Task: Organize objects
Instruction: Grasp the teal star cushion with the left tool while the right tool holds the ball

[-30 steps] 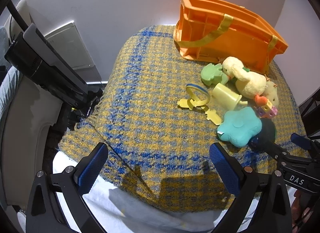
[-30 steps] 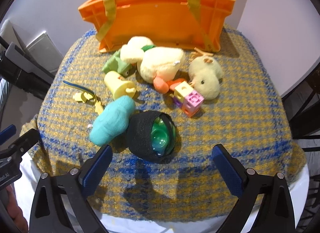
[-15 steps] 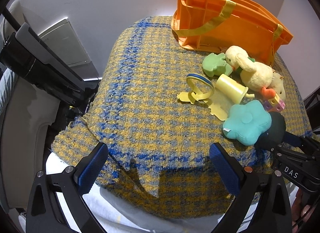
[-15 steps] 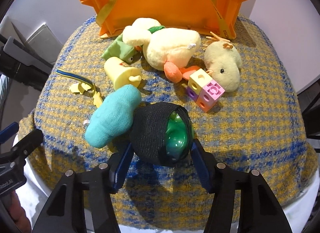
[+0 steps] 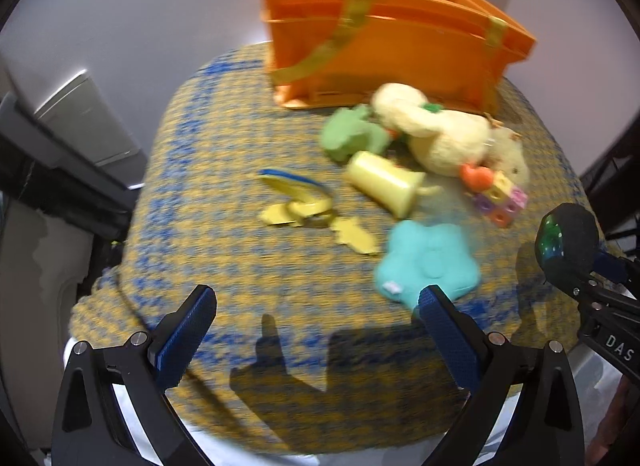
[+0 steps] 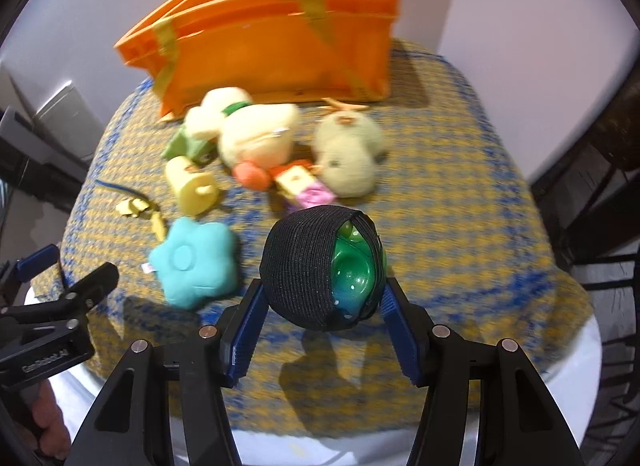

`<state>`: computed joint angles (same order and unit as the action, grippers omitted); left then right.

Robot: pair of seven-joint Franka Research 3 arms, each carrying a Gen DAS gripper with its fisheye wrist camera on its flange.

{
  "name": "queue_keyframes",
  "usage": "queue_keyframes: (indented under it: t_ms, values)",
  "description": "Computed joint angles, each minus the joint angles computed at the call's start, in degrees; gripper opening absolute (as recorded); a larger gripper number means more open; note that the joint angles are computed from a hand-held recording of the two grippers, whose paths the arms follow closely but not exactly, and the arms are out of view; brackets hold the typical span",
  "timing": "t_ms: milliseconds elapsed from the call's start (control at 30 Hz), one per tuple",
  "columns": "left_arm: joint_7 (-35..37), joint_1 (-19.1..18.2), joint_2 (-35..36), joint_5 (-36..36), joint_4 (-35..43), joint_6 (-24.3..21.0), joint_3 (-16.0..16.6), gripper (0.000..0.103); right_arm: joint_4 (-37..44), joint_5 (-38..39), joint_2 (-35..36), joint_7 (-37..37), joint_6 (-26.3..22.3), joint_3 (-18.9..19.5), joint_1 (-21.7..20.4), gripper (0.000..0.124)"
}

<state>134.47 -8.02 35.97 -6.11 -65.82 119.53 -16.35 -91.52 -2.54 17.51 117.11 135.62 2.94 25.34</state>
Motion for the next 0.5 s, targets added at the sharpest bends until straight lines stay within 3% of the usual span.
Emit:
queue_keyframes:
  t_ms: [300,500]
  values:
    - [2.98,-0.67,-4.19,-2.05,-8.54,3.30,-1.75,0.103,-6.07,-0.78,-4.02,2.44,1.12,-0.76,-2.02,0.058]
    - [5.89,0.01,-6.15,-5.08,-14.15,9.16,-3.09,0.102,-6.94,-1.39,-4.22,3.25,3.38,-0.65,-2.73,0.058]
